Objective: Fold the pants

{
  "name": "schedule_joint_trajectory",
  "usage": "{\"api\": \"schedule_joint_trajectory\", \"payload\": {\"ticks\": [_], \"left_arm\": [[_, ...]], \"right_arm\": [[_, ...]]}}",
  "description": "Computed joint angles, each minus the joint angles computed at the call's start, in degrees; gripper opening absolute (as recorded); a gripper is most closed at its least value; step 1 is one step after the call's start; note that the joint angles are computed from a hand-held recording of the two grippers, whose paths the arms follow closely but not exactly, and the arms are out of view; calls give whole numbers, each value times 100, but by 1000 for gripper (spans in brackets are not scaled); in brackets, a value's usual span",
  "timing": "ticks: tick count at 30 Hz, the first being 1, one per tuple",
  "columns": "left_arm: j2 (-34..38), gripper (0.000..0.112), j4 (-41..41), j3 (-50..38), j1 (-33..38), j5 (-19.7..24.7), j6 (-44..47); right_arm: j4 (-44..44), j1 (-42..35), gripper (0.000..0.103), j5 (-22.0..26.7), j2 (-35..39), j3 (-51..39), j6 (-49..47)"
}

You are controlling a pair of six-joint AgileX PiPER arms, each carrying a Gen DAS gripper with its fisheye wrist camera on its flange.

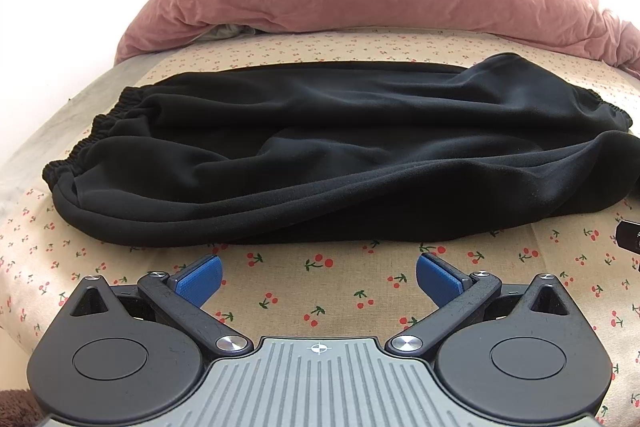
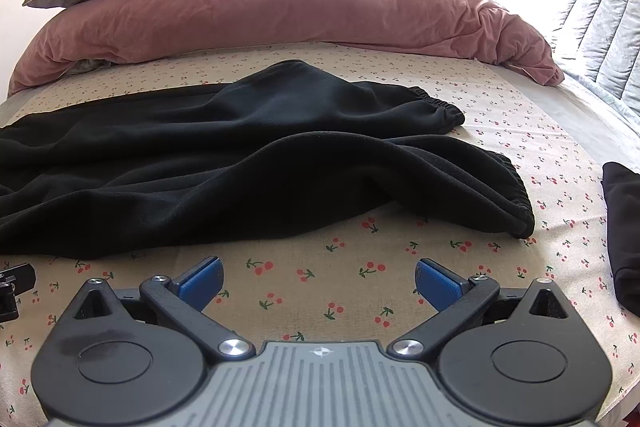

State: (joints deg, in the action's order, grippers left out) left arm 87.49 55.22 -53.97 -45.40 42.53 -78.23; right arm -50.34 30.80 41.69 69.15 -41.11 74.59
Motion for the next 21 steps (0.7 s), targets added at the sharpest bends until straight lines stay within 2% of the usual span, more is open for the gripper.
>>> {"api": "schedule_joint_trajectory", "payload": {"ticks": [21], "left_arm": [[-60,103,-12,17,80,-35,45]], "right_arm": [[-50,-7,102,34,54,-5,52]]}}
